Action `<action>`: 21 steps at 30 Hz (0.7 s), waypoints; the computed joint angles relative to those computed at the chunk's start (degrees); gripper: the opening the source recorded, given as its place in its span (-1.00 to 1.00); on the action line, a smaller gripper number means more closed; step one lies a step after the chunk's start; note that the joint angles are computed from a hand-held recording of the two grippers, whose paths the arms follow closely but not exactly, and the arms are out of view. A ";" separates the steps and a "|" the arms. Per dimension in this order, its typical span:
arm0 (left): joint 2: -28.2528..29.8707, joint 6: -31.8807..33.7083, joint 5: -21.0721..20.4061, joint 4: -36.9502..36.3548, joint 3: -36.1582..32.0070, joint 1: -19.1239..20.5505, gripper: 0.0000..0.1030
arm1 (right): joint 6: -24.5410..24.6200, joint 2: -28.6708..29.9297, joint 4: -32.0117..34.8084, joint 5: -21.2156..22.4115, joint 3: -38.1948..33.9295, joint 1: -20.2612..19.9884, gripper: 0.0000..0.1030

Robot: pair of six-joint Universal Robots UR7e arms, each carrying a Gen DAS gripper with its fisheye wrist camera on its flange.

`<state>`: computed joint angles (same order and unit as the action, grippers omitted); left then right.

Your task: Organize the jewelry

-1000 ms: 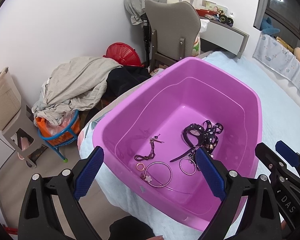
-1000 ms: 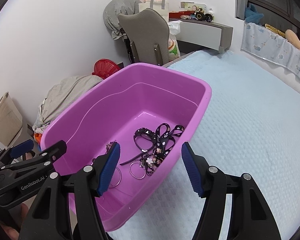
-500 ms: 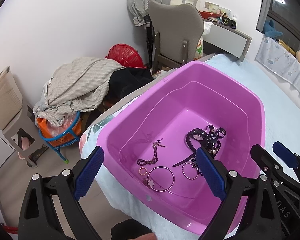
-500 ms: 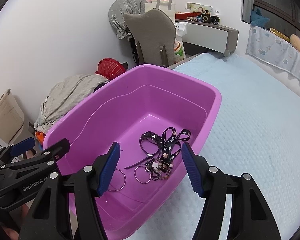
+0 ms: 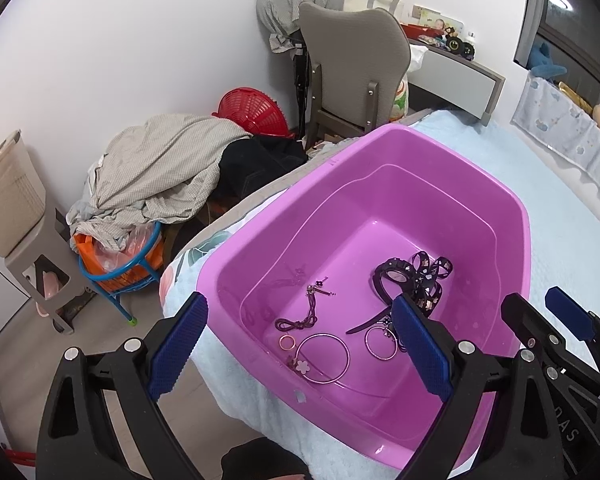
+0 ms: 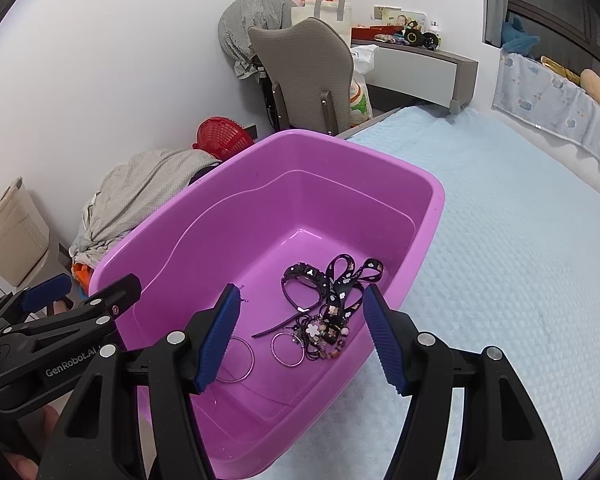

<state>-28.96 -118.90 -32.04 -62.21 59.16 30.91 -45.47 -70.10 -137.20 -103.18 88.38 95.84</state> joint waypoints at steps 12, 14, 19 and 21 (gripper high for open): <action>0.12 -1.19 0.08 1.24 -0.42 -0.19 0.78 | 0.08 -0.08 -0.23 -0.05 0.38 0.50 0.19; 0.20 -1.39 0.28 1.75 -0.56 -0.29 0.78 | 0.08 -0.04 -0.23 -0.04 0.37 0.51 0.19; 0.32 -1.31 0.09 1.74 -0.82 -0.36 0.78 | 0.12 -0.07 -0.40 -0.02 0.49 0.50 0.19; 0.13 -1.29 -0.01 1.19 -0.48 -0.38 0.78 | 0.23 -0.04 -0.47 0.04 0.48 0.49 0.19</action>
